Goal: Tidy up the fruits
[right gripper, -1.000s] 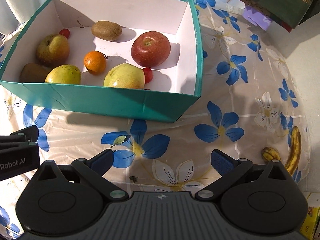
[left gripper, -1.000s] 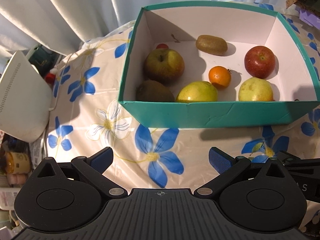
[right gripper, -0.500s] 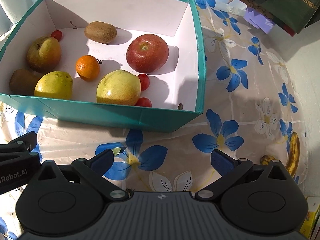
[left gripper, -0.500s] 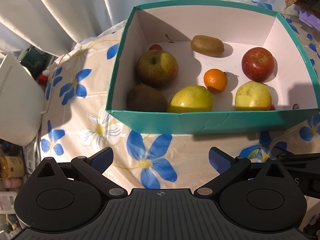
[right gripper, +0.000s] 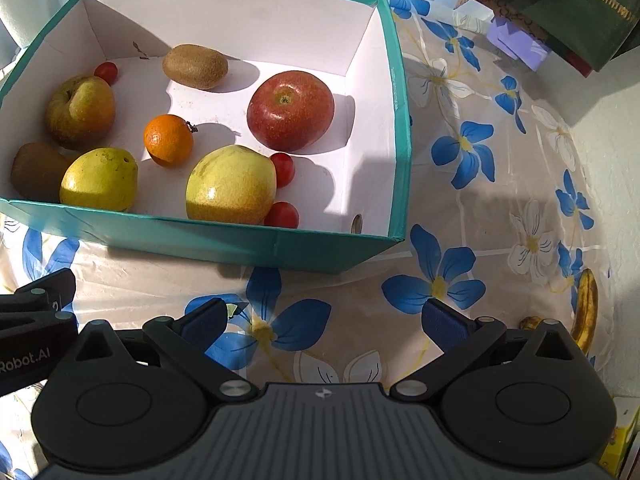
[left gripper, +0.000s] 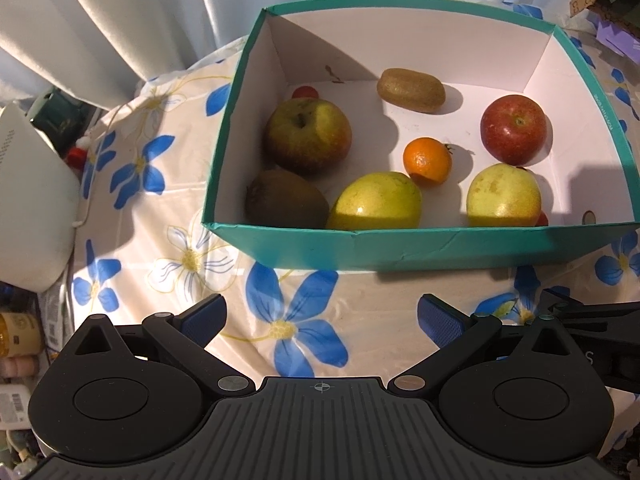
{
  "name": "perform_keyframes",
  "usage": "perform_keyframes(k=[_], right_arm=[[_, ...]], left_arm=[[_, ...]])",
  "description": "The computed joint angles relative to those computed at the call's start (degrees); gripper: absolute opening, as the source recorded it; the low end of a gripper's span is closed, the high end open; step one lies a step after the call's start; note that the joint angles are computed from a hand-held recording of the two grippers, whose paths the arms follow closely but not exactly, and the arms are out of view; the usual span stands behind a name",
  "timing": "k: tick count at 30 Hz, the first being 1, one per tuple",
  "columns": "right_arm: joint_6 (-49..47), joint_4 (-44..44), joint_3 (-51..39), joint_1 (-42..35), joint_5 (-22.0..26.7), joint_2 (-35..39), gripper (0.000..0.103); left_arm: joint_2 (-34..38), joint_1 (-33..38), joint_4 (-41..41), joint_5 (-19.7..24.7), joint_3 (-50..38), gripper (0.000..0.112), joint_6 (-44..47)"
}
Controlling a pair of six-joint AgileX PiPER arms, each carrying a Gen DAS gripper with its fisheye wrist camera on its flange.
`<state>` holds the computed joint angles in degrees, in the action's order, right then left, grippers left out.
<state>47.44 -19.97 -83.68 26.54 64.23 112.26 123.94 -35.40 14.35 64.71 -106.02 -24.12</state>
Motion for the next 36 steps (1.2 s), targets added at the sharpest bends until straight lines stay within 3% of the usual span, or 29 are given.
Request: perform_keyframes(k=[36], right_arm=[[2.0,-1.7,0.9,0.3,-0.3,-1.4,0.103]], left_arm=[[-0.3,0.2,-0.7,-0.6,0.4,0.103,0.2]])
